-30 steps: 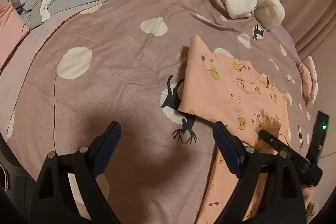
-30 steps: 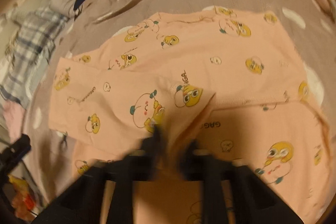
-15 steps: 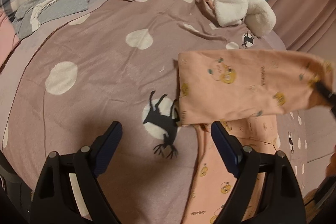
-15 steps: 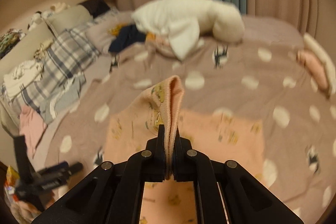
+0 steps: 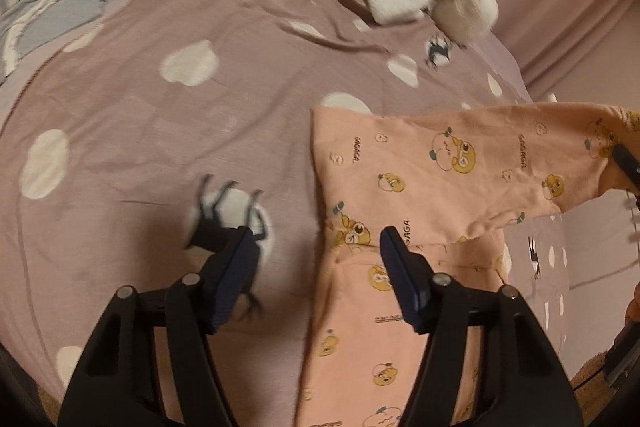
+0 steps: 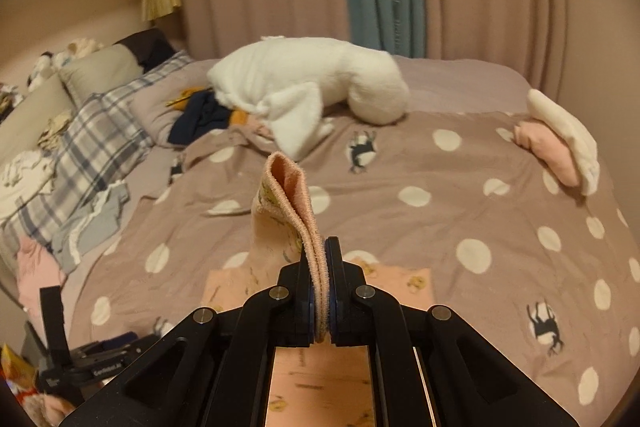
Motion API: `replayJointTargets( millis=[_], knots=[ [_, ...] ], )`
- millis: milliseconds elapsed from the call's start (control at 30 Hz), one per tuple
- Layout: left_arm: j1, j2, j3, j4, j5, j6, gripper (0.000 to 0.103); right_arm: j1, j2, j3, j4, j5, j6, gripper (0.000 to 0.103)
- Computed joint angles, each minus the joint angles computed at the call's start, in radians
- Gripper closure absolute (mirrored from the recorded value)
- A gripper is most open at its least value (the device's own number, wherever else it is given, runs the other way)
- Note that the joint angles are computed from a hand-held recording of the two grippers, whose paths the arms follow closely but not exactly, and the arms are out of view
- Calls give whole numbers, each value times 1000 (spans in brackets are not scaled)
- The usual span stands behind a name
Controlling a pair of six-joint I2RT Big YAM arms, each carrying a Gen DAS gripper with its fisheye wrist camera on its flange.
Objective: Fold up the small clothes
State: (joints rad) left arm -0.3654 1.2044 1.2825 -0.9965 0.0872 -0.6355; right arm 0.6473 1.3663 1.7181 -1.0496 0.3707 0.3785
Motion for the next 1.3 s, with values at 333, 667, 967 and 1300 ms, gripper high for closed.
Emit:
replayJointTargets(
  millis=[333,667,967,1300],
  knots=[
    [-67,106,30,-24,-5,69,59,-55,-17,-56,-16,-25,31,97],
    [-59,140,13,-30,-19,24,65,-103,-35,-110,-15,-45,51,97],
    [-51,127,0,-20,-18,-2,65,-136,-36,-147,-30,-69,72,97],
    [-49,127,-2,-24,-14,-3,65,-166,-37,-193,-39,-100,92,97]
  ],
)
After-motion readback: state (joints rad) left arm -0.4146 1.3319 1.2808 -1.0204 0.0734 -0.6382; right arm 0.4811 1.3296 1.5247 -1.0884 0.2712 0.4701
